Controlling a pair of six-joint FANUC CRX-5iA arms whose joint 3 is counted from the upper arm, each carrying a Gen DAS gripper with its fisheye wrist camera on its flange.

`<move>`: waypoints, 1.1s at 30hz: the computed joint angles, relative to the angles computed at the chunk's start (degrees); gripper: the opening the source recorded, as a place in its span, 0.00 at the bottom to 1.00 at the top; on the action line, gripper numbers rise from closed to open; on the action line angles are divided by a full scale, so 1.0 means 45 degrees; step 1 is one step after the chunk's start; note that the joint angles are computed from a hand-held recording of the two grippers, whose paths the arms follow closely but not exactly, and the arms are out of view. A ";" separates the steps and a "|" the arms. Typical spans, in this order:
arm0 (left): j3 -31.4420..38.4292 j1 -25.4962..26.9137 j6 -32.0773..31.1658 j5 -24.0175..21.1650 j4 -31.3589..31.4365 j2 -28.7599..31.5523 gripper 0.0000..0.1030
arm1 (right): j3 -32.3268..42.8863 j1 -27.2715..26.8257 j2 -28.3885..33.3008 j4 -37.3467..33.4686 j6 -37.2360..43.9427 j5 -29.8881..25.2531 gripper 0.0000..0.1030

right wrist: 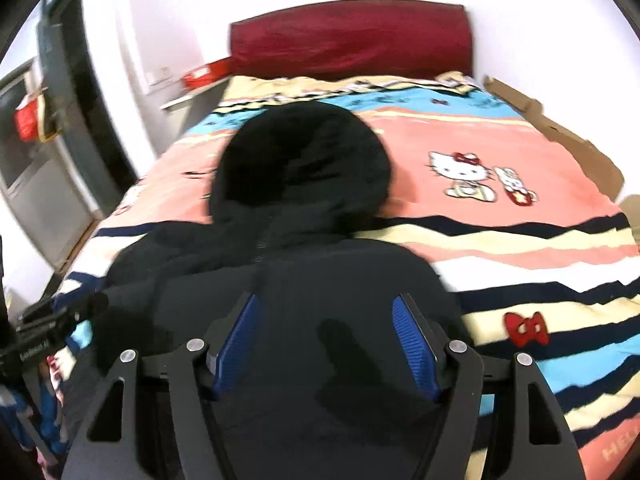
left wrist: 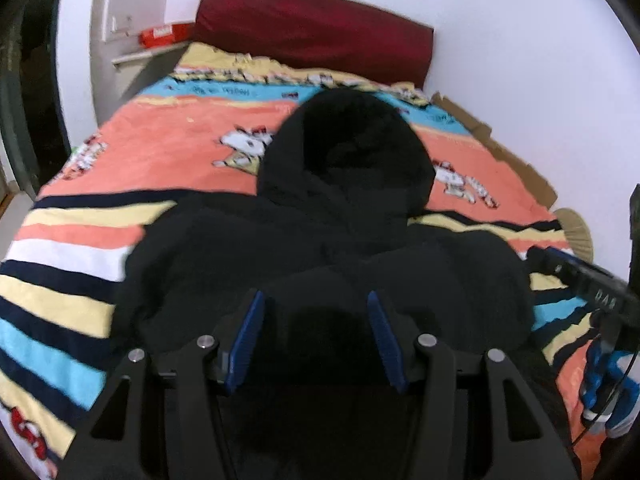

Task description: Fold large clothes

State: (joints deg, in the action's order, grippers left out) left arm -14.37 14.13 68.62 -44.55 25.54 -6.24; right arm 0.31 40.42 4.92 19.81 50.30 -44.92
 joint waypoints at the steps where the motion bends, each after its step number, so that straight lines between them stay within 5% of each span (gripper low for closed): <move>1: 0.0132 -0.0168 0.0132 0.0137 -0.0214 0.0391 0.50 | 0.0117 -0.0284 0.0252 -0.0276 0.0201 0.0060 0.67; 4: 0.0179 -0.0404 0.0104 0.0445 -0.0876 0.1023 0.51 | 0.0204 -0.0820 0.0839 -0.1058 0.0834 0.0094 0.65; 9: -0.0981 -0.0021 -0.2736 0.1035 0.1063 0.0976 0.52 | -0.0459 -0.1318 0.1205 -0.2076 0.1415 0.0816 0.70; 15: -0.1816 0.0549 -0.3982 0.0554 0.1495 -0.0454 0.52 | -0.0751 -0.0979 0.0723 -0.0788 0.0903 0.0145 0.65; 20: -0.1603 0.0420 -0.2706 -0.0225 -0.0437 -0.0635 0.52 | -0.1482 -0.0740 0.0000 -0.1594 0.1181 -0.0199 0.65; 23: -0.1075 0.0700 -0.2632 -0.0899 -0.0081 -0.0783 0.52 | -0.1052 -0.0800 -0.0064 -0.1756 0.0965 -0.1092 0.65; 28: 0.1757 0.0993 -0.1888 -0.1804 -0.0266 0.0368 0.53 | 0.0585 -0.1163 0.0032 -0.1484 0.1467 -0.1346 0.66; 33: 0.5973 0.0272 -0.1337 -0.2482 -0.1600 0.3258 0.60 | 0.5355 -0.2116 0.2907 -0.2004 0.3348 -0.2565 0.78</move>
